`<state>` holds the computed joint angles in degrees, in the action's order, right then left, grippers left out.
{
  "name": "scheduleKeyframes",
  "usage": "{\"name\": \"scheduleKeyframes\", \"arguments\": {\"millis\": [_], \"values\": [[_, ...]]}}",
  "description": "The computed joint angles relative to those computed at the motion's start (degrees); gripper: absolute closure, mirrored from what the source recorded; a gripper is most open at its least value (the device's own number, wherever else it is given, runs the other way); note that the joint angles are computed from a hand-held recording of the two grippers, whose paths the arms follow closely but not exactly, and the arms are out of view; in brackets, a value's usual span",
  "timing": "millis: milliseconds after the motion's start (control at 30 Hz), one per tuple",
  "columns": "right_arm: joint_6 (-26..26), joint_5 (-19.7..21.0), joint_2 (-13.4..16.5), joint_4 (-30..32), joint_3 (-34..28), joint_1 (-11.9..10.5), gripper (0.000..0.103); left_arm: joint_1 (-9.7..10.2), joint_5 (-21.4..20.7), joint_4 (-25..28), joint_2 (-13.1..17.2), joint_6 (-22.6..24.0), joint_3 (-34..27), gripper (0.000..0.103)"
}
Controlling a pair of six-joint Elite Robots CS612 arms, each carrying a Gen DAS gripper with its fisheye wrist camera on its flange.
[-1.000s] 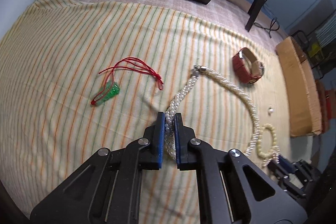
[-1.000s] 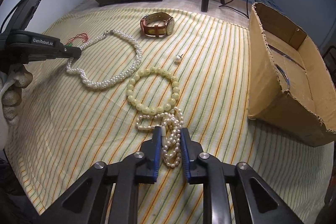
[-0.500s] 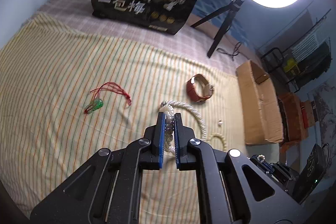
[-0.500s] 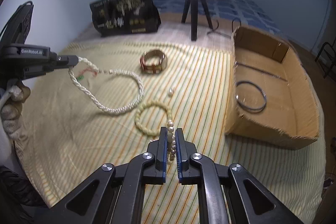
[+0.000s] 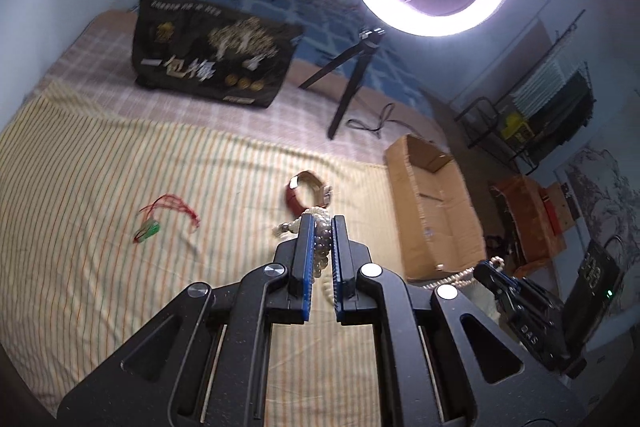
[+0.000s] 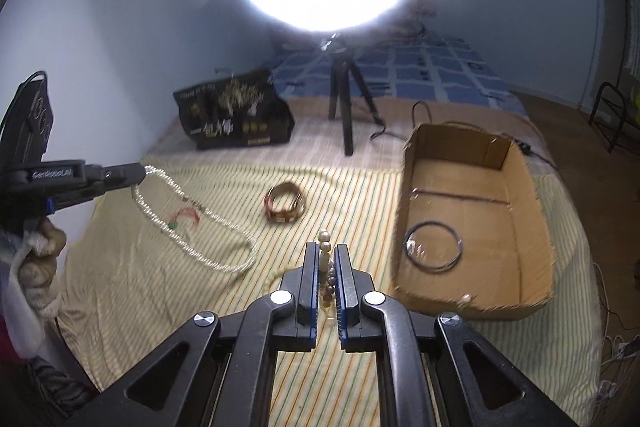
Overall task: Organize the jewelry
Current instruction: 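Lift the necklace with the left tool toward the box while the right tool carries the bracelet there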
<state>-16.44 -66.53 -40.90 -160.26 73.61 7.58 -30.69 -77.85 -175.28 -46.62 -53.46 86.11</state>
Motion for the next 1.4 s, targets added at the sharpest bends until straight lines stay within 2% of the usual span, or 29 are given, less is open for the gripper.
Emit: {"name": "scheduleKeyframes", "arguments": {"millis": [333, 633, 1033, 1400], "values": [[2.5, -0.5, 0.4, -2.2, -1.5, -1.2, 0.099, -0.43, -2.0, -2.1, 0.9, 3.0, -3.7, 0.097], [3.8, -2.1, 1.6, -2.0, -3.9, -2.7, 0.098, -0.47, -3.4, -0.9, 3.3, 6.3, -10.1, 0.098], [2.4, -4.7, 3.0, -0.8, -5.9, -4.6, 0.099, -0.96, -5.9, 5.2, 9.5, 11.1, -24.0, 0.098], [1.8, -4.0, 4.0, 0.1, -7.2, -5.7, 0.098, -1.67, -6.8, 12.0, 15.7, 13.8, -37.1, 0.098]]}}
